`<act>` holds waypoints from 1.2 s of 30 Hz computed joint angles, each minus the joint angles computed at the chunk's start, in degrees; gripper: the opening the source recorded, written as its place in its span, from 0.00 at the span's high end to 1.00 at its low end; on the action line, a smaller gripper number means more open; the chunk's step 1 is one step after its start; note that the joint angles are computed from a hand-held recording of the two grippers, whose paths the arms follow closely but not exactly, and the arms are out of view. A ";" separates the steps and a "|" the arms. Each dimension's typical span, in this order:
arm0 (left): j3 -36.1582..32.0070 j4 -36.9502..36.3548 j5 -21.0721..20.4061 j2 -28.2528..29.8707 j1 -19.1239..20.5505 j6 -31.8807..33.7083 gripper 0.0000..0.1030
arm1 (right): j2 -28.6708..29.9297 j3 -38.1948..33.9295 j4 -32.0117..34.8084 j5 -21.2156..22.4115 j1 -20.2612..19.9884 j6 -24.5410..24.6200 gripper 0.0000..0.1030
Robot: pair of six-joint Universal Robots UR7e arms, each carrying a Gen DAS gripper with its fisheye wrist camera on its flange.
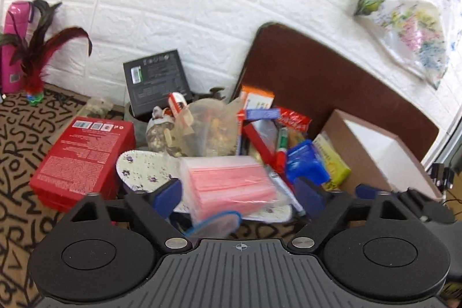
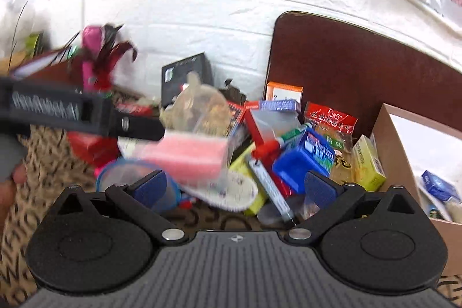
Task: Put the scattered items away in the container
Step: 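Move both tools back toward the pink bag of plastic bags, then grasp the pink bag of plastic bags with the right tool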
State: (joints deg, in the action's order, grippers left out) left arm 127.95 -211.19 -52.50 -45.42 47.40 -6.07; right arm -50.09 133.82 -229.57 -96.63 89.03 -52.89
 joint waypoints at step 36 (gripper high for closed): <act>3.25 4.61 -4.54 -0.74 -3.02 -3.73 0.44 | -11.06 5.29 15.62 4.19 -2.14 2.44 0.58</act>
State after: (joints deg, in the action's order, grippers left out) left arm 131.20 -206.57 -57.05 -46.17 44.37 -9.80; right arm -61.15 139.10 -213.96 -92.44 86.89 -50.45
